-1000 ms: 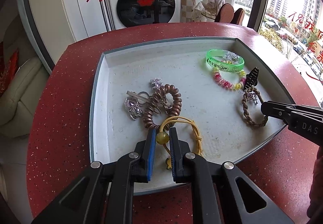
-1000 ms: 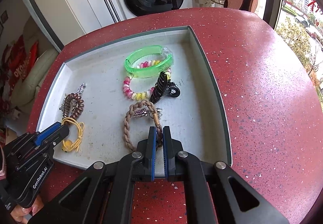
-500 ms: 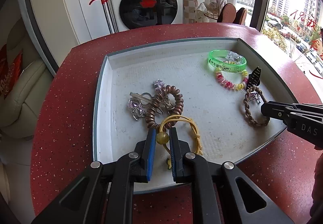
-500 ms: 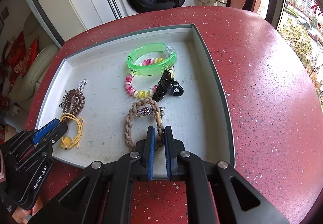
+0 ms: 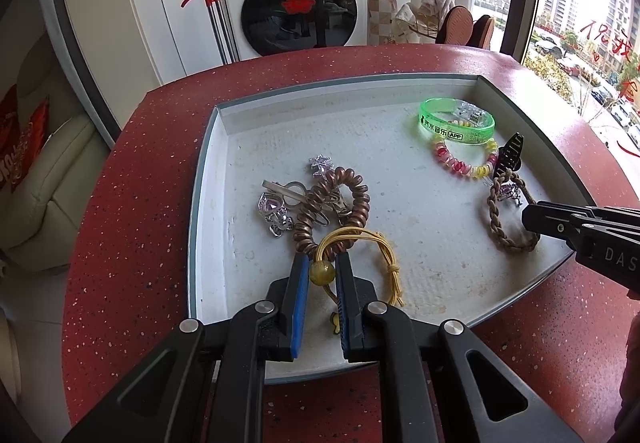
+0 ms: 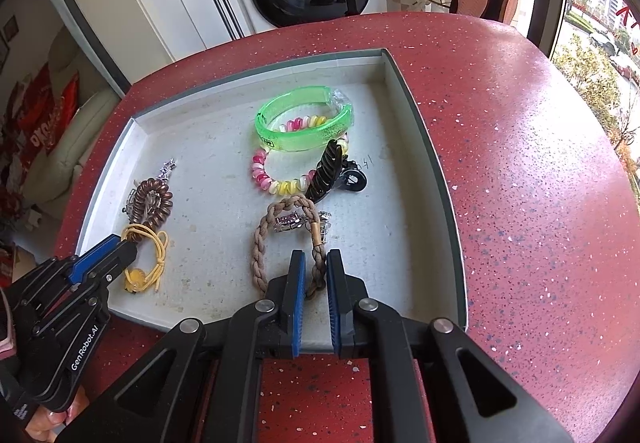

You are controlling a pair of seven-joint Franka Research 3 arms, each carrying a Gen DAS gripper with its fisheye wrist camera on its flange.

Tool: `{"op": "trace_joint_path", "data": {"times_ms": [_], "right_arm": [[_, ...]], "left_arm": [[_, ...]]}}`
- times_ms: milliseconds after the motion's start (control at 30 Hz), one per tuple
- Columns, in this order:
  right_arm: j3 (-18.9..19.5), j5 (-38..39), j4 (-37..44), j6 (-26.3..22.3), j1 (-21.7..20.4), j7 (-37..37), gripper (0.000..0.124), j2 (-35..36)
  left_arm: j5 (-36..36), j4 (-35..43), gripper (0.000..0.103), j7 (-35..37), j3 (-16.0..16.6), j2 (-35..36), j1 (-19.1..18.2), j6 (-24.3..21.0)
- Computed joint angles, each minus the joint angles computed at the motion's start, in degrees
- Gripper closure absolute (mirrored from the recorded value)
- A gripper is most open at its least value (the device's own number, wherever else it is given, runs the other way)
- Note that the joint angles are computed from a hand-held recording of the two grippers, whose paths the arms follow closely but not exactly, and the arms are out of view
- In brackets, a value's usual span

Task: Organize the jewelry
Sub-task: 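Lower the yellow hair tie and braided bracelet into the tray and open both tools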

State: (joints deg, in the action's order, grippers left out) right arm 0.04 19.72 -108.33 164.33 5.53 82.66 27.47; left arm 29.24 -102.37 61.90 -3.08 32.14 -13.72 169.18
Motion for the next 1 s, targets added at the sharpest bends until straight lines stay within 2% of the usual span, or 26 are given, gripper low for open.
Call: {"op": "trace_joint_path", "data": {"times_ms": [133, 967, 1000], "right_arm": [[0.2, 0.2, -0.1, 0.1, -0.1, -0.3, 0.112, -0.2], [0.8, 1.2, -2.1, 1.7, -0.3, -2.6, 0.112, -2.4], [0.8, 1.3, -2.2, 1.7, -0.3, -2.6, 0.112, -2.5]], "left_arm": [[1.2, -0.1, 0.072, -1.5, 1.4, -0.2, -1.2, 0.3], [3.9, -0.6, 0.071, -4.2, 2.1, -1.3, -1.8, 0.9], [3.7, -0.6, 0.057, -4.0, 1.8, -1.3, -1.6, 0.7]]}}
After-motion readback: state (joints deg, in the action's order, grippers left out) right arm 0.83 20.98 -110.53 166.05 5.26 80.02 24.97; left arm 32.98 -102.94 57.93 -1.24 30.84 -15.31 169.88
